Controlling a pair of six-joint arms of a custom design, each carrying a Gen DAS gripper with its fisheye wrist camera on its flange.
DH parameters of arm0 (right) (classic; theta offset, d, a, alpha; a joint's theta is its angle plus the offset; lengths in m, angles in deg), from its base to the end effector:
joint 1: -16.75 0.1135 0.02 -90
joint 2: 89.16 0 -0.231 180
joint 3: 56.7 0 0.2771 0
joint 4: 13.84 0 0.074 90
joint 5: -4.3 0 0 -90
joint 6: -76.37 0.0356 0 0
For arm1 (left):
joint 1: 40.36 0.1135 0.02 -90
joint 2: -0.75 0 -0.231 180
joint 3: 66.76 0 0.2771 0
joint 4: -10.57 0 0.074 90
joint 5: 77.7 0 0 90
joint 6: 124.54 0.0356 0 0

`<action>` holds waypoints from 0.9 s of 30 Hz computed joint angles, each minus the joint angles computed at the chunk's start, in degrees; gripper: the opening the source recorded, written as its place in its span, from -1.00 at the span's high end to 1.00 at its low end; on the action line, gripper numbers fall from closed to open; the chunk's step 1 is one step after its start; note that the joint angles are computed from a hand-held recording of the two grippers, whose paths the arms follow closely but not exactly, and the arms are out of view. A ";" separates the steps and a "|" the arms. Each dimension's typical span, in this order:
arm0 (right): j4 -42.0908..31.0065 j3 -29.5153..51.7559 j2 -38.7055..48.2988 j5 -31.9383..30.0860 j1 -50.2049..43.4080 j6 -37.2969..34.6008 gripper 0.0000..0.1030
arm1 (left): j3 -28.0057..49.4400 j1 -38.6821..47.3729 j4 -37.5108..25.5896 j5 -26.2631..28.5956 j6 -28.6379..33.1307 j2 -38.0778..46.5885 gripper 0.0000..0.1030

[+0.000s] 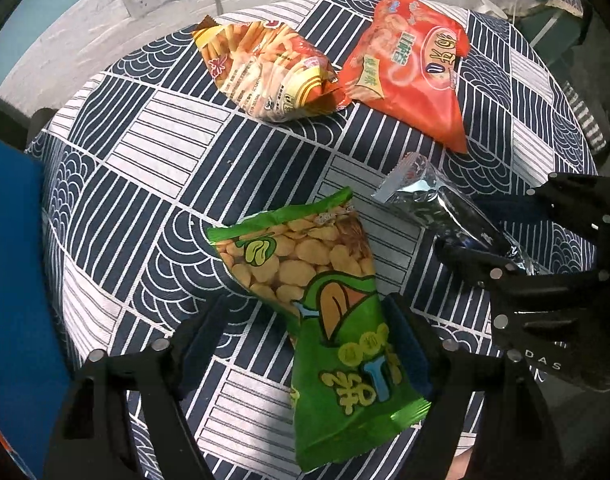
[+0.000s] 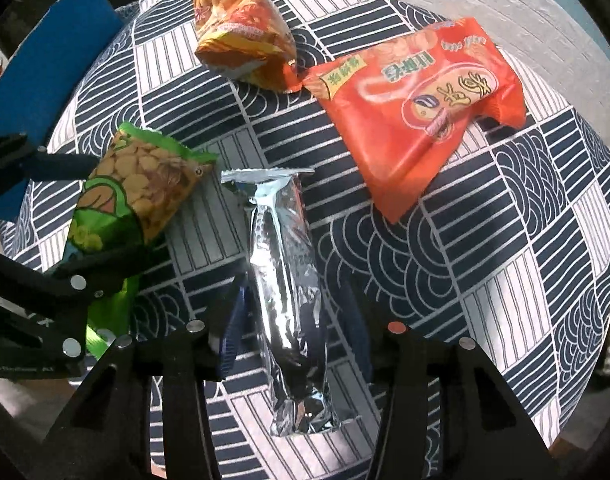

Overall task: Organize snacks
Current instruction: 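Grasp green peanut bag with left tool while right tool grasps silver foil bar, then lift green bag and silver bar and carry both toward the box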

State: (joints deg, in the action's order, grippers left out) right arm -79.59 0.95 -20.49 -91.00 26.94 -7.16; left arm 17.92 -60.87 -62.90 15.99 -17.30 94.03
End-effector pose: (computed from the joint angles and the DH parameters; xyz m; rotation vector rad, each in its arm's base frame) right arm 0.2288 0.0445 0.1692 -0.1105 2.9190 0.1828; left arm 0.3011 -0.1151 0.1942 0.9780 2.8397 -0.1026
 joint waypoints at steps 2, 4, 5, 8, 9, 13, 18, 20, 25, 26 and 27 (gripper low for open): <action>0.90 -0.35 0.14 0.48 0.52 0.91 0.24 | 0.22 0.60 -0.41 1.47 0.04 0.54 -0.16; 0.16 0.01 -0.27 1.41 1.24 1.60 0.39 | 0.57 1.18 -0.81 1.86 0.26 1.14 0.10; 0.08 -0.05 -0.29 1.23 1.09 1.51 0.39 | -0.15 1.60 -0.39 2.01 0.59 0.61 0.12; -1.00 0.86 -0.13 1.55 0.71 1.15 0.40 | -2.00 2.73 0.71 1.56 1.95 -1.23 0.19; -1.35 1.15 -0.23 1.38 0.27 0.82 0.40 | -2.37 3.01 0.98 1.23 2.20 -1.84 0.22; -3.59 3.43 -1.22 1.26 0.05 1.33 0.40 | -1.96 5.33 0.43 1.95 3.44 -2.81 0.26; -6.74 6.55 -2.79 1.67 0.07 2.52 0.40 | -1.60 8.36 -0.86 3.17 4.96 -4.94 0.28; -8.07 7.91 -3.29 1.85 0.40 3.25 0.40 | -1.39 9.17 -1.47 3.44 5.77 -6.28 0.29; -10.26 11.31 -3.57 2.09 0.47 3.68 0.40 | -0.66 9.50 -3.52 3.03 6.47 -10.31 0.29; -10.70 12.05 -3.68 2.53 1.39 4.47 0.40 | -0.18 9.38 -4.43 3.14 6.25 -11.14 0.29; -11.18 12.70 -3.93 2.90 1.84 4.73 0.40 | 0.04 10.05 -4.87 3.49 6.83 -11.50 0.29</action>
State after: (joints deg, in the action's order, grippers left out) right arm -90.78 13.65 -24.42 -88.10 28.78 -2.44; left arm 17.96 -50.82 -67.77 19.48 -10.47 82.52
